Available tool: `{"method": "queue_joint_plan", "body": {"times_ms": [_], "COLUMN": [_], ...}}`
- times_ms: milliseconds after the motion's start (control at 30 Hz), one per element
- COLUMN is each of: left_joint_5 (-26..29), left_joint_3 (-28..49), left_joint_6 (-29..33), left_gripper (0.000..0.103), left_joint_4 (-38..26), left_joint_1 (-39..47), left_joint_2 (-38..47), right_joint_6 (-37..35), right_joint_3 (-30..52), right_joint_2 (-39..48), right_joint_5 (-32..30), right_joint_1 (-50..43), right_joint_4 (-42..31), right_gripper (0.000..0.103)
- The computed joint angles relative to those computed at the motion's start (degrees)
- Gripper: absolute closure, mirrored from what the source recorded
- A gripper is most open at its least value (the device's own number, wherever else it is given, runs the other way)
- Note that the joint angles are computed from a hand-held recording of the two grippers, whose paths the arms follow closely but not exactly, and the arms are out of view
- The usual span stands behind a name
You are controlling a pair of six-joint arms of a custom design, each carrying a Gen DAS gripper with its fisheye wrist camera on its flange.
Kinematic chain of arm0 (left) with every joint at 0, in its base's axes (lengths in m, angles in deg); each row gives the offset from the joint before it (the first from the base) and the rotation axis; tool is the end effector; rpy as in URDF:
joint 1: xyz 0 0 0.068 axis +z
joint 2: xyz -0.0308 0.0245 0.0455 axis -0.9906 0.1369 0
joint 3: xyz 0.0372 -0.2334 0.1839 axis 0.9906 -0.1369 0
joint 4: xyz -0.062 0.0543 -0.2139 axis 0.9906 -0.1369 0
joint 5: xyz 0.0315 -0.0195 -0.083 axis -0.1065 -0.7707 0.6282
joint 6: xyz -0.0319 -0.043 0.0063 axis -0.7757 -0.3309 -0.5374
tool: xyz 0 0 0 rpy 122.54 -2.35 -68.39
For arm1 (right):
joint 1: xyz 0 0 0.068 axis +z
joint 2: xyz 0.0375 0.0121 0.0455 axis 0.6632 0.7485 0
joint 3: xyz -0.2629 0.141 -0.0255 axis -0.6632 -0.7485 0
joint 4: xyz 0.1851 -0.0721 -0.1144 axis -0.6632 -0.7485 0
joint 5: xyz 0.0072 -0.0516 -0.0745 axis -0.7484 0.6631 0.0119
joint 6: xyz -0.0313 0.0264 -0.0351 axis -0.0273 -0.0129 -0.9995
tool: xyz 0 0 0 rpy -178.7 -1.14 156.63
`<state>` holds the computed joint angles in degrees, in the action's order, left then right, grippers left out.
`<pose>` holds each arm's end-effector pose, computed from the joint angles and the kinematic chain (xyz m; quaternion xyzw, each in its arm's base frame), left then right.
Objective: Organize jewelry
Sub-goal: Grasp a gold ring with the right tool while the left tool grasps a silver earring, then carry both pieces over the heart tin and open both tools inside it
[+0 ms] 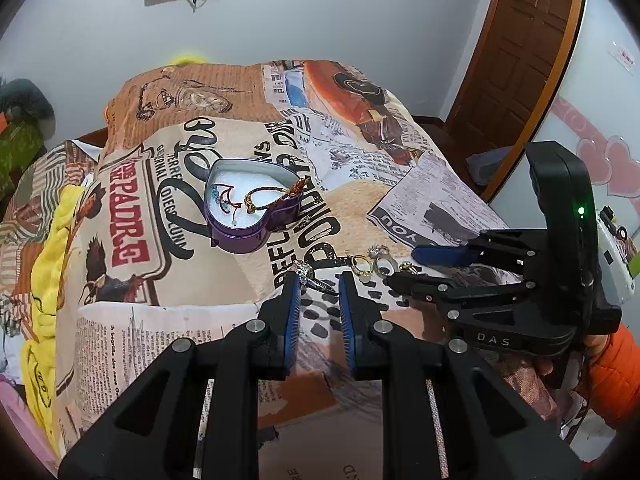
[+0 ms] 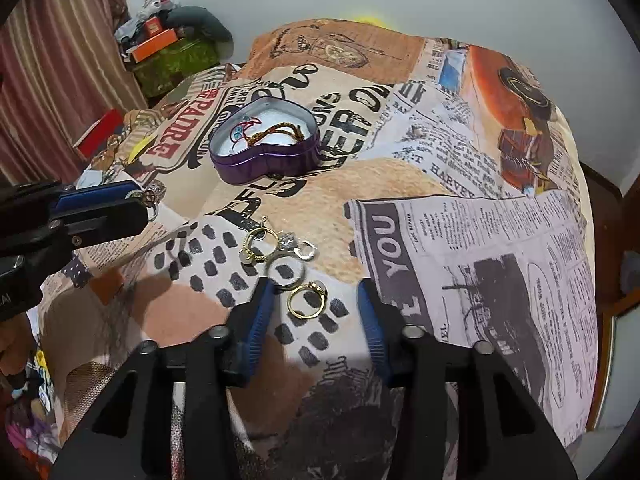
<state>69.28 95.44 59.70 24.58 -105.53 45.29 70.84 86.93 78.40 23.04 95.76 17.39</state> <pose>0.2215 -0.1110 0.2147 0.3594 0.8626 -0.2127 0.2853 0.1192 0.1401 0.2110 0.0337 0.9539 0.0475 0.2944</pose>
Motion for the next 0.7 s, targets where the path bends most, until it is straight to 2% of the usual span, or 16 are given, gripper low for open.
{"method": "queue_joint_plan", "body": {"times_ms": [33, 67, 300, 333, 700], "left_joint_5": [0.05, 0.05, 0.31, 0.40, 1.45], "left_joint_3": [0.01, 0.01, -0.09, 0.03, 1.46], "left_joint_6": [0.04, 0.04, 0.04, 0.01, -0.39], "left_gripper": [0.085, 0.085, 0.085, 0.085, 0.085], "left_joint_4": [0.04, 0.04, 0.27, 0.23, -0.32], "left_joint_1": [0.09, 0.09, 0.64, 0.80, 2.09], "left_joint_2": [0.07, 0.07, -0.18, -0.23, -1.54], "right_joint_6": [-0.50, -0.75, 0.45, 0.57, 3.49], "right_joint_3": [0.11, 0.29, 2.68, 2.91, 6.15], "right_joint_2": [0.22, 0.56, 2.04, 1.94, -1.18], "right_joint_5": [0.00, 0.10, 2.97, 3.04, 6.51], "right_joint_1": [0.10, 0.23, 2.46, 2.57, 5.15], "right_joint_4": [0.14, 0.14, -3.15, -3.47, -8.34], "right_gripper": [0.084, 0.087, 0.088, 0.095, 0.097]}}
